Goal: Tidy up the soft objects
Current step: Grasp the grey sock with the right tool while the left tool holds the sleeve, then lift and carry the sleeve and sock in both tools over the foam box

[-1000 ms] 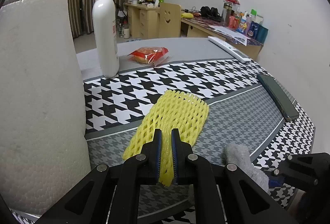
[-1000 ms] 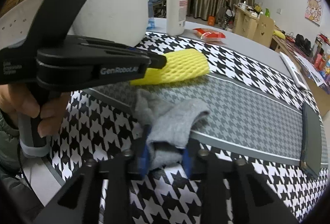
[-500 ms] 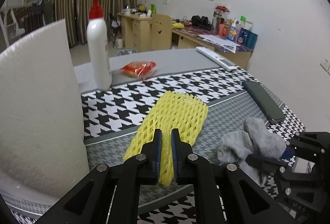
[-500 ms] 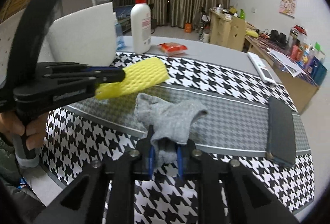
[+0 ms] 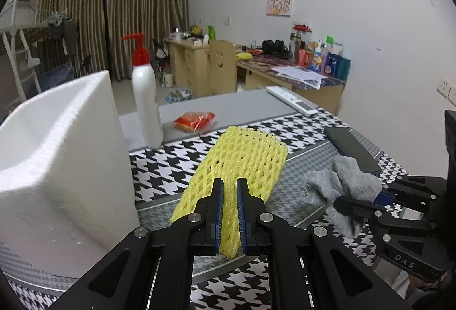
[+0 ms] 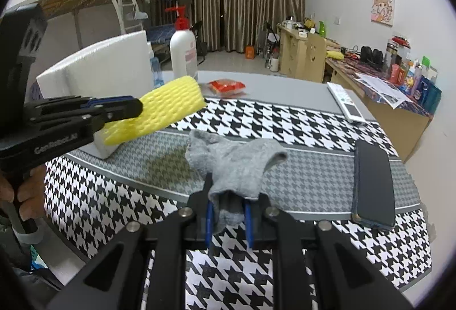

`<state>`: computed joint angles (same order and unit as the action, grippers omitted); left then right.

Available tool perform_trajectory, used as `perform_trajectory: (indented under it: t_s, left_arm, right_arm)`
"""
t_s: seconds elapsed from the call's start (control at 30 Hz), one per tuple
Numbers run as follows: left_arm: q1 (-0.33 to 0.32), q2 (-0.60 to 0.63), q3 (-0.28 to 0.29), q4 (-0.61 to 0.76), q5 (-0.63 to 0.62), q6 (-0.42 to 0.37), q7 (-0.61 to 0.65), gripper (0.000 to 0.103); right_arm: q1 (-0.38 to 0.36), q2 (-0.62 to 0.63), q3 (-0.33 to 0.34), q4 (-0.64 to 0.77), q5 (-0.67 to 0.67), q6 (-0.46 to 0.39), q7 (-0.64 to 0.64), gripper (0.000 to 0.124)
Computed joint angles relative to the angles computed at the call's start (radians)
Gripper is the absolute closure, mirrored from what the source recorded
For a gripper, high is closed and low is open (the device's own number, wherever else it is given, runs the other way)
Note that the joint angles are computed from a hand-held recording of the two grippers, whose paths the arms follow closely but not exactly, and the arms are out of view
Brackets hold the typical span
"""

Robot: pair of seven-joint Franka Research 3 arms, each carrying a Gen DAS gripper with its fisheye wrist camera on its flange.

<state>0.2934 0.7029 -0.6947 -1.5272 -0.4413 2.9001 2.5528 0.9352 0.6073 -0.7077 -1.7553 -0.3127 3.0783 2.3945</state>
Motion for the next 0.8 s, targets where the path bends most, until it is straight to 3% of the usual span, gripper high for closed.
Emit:
perform_trajectory:
  t_s: [0.47, 0.8]
  left_arm:
    - [0.175, -0.027, -0.175, -0.079, -0.087, 0.033, 0.149, 0.093]
    - [0.210, -0.035, -0.208, -0.073, -0.165, 0.031, 0.235, 0.093]
  right_arm:
    - [0.171, 0.080, -0.189, 0.019, 0.131, 0.021, 0.010, 0.103]
    - [0.236, 0.125, -0.269, 0.038, 0.201, 0.013, 0.003, 0.103]
